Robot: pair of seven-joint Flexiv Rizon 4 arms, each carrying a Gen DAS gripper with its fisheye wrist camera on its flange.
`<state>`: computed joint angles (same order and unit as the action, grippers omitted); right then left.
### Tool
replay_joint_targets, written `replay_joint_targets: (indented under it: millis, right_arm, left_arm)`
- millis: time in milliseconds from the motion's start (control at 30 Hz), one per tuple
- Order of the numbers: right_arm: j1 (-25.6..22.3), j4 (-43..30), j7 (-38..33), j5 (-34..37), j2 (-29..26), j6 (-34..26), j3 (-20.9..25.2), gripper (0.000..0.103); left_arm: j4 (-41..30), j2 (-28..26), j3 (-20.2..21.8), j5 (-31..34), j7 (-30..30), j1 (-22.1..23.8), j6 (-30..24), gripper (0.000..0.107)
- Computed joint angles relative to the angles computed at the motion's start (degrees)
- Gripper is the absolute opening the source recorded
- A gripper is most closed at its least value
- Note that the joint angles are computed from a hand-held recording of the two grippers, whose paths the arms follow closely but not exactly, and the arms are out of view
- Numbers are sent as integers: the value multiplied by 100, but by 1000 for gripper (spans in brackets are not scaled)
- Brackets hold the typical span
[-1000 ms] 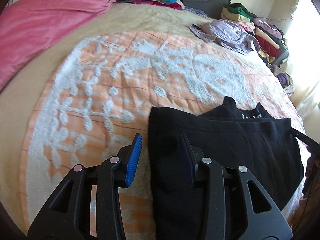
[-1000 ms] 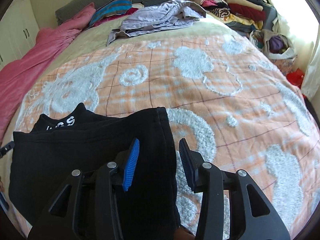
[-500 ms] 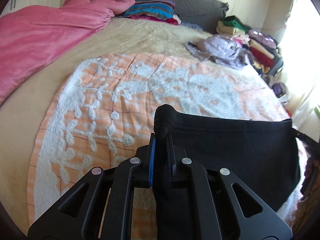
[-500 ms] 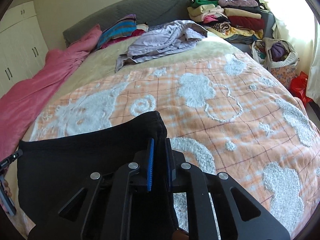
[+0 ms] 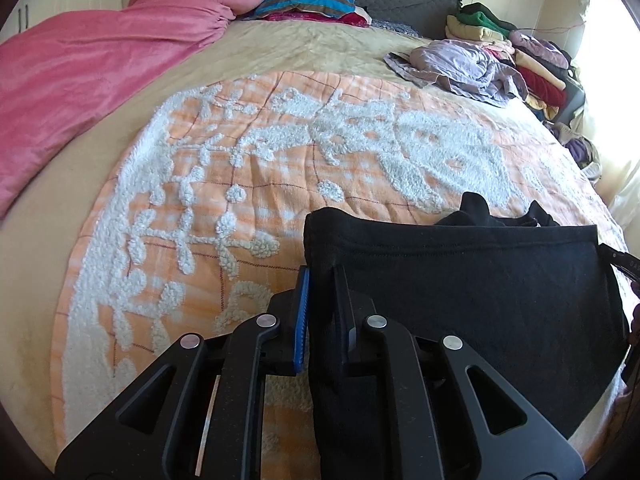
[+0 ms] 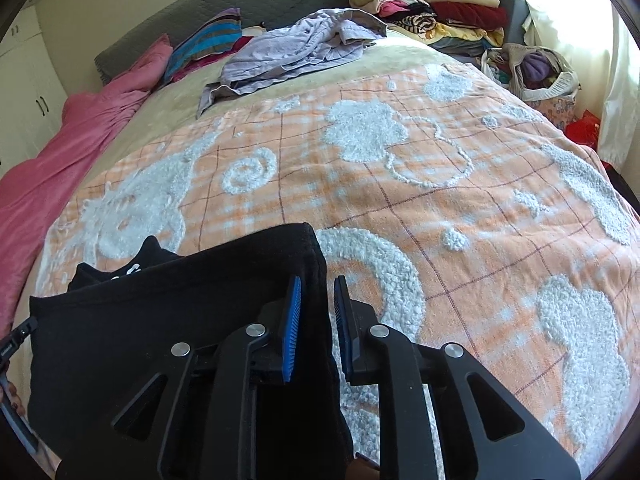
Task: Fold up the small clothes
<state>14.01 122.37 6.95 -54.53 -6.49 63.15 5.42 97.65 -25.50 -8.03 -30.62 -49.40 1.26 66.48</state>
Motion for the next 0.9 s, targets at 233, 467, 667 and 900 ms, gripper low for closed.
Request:
replay_joint_targets:
  millis: [233, 467, 667, 900]
  right_arm:
    - [-39, 311, 94, 67, 330, 90, 142, 29]
    - [-66, 724, 385, -127, 785, 314, 396, 42]
    - [-136, 1152, 685, -95, 1167, 502, 623, 42]
    - [-128, 1377, 811, 3, 1333, 660, 806, 42]
  left_arm:
    - [226, 226, -28, -192, 109, 91, -29, 13]
    - [662, 627, -36, -779, 461, 184, -248, 27]
    - [1178, 1062, 128, -1443, 857, 177, -740, 34]
    - [1560, 1297, 427, -1602, 934, 26, -1172, 40]
